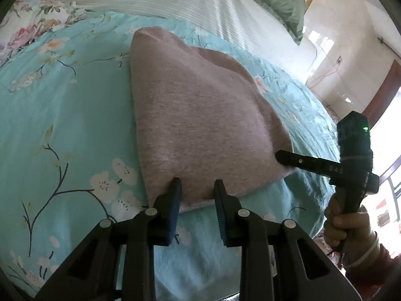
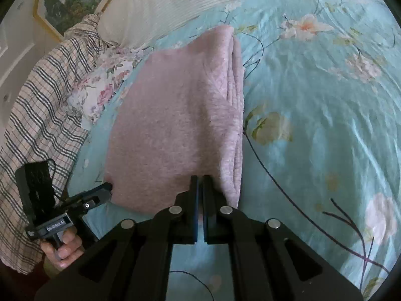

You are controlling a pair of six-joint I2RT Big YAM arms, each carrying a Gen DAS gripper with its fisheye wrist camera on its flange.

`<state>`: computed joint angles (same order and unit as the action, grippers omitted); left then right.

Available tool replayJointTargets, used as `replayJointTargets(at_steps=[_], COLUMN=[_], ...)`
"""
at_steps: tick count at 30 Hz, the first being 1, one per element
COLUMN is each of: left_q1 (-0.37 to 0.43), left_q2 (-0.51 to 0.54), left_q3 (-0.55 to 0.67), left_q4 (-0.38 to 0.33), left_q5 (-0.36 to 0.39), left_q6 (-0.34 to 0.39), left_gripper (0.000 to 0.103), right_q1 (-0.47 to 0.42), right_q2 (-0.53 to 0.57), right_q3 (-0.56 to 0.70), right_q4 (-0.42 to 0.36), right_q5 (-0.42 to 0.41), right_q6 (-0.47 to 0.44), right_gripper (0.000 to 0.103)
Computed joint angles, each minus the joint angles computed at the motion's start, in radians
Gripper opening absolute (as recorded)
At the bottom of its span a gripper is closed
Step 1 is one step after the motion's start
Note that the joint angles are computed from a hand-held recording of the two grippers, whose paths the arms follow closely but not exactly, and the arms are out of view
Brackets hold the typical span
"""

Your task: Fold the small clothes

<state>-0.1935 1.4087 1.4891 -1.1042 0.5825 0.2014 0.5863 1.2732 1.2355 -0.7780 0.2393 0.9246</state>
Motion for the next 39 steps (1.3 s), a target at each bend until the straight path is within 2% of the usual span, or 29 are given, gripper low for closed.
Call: replayJointTargets(at_steps=[3,8,13,17,21,22,24,26,28,29,35,37,39], left_q1=[-0.009,-0.036,-0.054,-0.057,-0.058,-0.055,-0.042,-0.030,-0.017,-0.014,-0.021,-0.025,-0.034], left_q2=[-0.008,-0.011,-0.016,-0.022,-0.040,-0.046,-0.062,-0.063,-0.045,-0.030,0.120,0.173,0.223], left_q3=[-0.008,-0.005,0.001,0.022,0.019,0.019,0.015,0.027,0.055,0.077,0.267,0.330,0.388], left_q4=[0.011,0.016,0.008,-0.020,-0.022,-0.021,-0.010,-0.008,-0.017,-0.017,-0.010,-0.024,-0.049], left_q5=[-0.026,-0.074,-0.109,-0.127,-0.158,-0.159,-0.164,-0.180,-0.164,-0.172,-0.242,-0.230,-0.229], left_q6=[-0.002,-0.036,-0.100,-0.135,-0.122,-0.122,-0.112,-0.115,-0.111,-0.115,-0.174,-0.189,-0.198], left_gripper=[0.027,0.028,0.033,0.041,0.046,0.047,0.055,0.058,0.058,0.058,0.058,0.058,0.058], right_q1=[0.015,-0.004,-0.002,0.009,0.017,0.015,0.021,0.027,0.017,0.007,-0.092,-0.134,-0.183], right_q2=[0.001,-0.038,-0.048,-0.046,-0.038,-0.041,-0.039,-0.029,-0.015,-0.001,0.115,0.156,0.193], right_q3=[0.001,-0.068,-0.080,-0.057,-0.025,-0.029,-0.010,0.027,0.064,0.093,0.281,0.326,0.346], right_q4=[-0.003,0.089,0.099,0.057,0.005,0.013,0.010,-0.012,-0.021,-0.033,-0.080,-0.081,-0.046], right_q5=[0.028,-0.017,-0.018,-0.013,-0.003,-0.003,0.011,0.038,0.040,0.049,0.029,-0.022,-0.129], right_q6=[-0.005,0.031,0.035,0.032,0.046,0.044,0.034,0.015,-0.009,-0.030,-0.180,-0.190,-0.191], right_gripper=[0.003,0.003,0.003,0.003,0.004,0.004,0.004,0.011,0.030,0.044,0.046,0.046,0.046])
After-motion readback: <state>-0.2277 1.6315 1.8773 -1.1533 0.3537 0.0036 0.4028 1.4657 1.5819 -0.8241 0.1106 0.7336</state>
